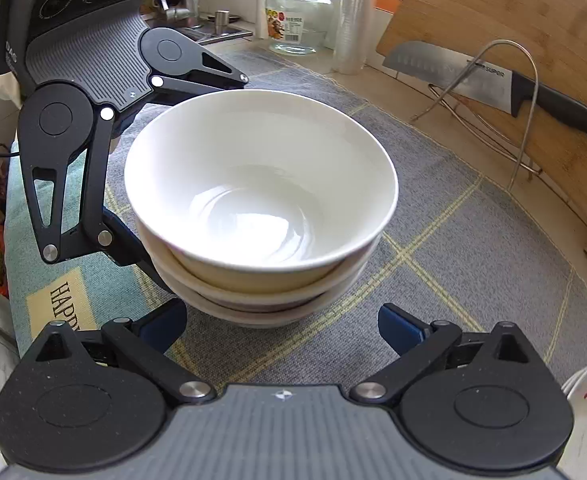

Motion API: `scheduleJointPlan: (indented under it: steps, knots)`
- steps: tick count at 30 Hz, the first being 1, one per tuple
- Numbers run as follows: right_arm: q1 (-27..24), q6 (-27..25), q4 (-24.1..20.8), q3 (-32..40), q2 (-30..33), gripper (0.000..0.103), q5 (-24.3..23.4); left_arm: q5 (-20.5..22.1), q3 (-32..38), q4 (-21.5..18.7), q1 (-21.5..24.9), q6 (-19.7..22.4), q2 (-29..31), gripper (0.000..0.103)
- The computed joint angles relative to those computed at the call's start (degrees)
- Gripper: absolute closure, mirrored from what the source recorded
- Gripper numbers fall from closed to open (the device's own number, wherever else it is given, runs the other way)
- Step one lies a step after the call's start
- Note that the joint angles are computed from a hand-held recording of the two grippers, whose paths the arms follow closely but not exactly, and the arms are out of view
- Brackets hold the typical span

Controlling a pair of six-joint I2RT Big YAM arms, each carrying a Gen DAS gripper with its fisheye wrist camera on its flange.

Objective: Organize plates and bowls
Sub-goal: 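Close the left tool on one side of the bowl stack while the right tool grips the opposite side, then lift the three-bowl stack with both tools and carry it over the plate stack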

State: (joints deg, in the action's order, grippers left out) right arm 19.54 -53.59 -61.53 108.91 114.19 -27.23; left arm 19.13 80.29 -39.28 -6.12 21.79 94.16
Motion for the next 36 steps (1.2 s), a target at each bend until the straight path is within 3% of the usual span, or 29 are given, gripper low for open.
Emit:
scheduleJointPlan:
  steps: [5, 9, 18, 26, 36]
  knots:
    - [0.0, -4.8, -7.0, 6.4, 3.4, 0.002, -2.6, 3.7, 2.5, -3.6, 0.7, 2.7, 1.3, 0.016]
    - [0.2, -8.0, -11.7, 10.5, 5.3, 0.006, -3.0, 5.4, 3.9, -5.8, 1.2, 4.1, 2.0, 0.017]
    - [0.3, -10.0, -18.2, 16.6, 8.4, 0.014, -2.5, 10.2, 6.0, -9.3, 2.5, 5.6, 3.9, 0.018]
    - [0.5, -9.0, -18.3, 17.3, 8.9, 0.014, -2.2, 12.1, 7.7, -11.1, 3.0, 7.0, 5.4, 0.022]
    - [0.5, -7.9, -16.3, 14.6, 7.1, 0.015, -1.7, 10.2, 7.0, -10.2, 2.5, 7.0, 4.5, 0.022]
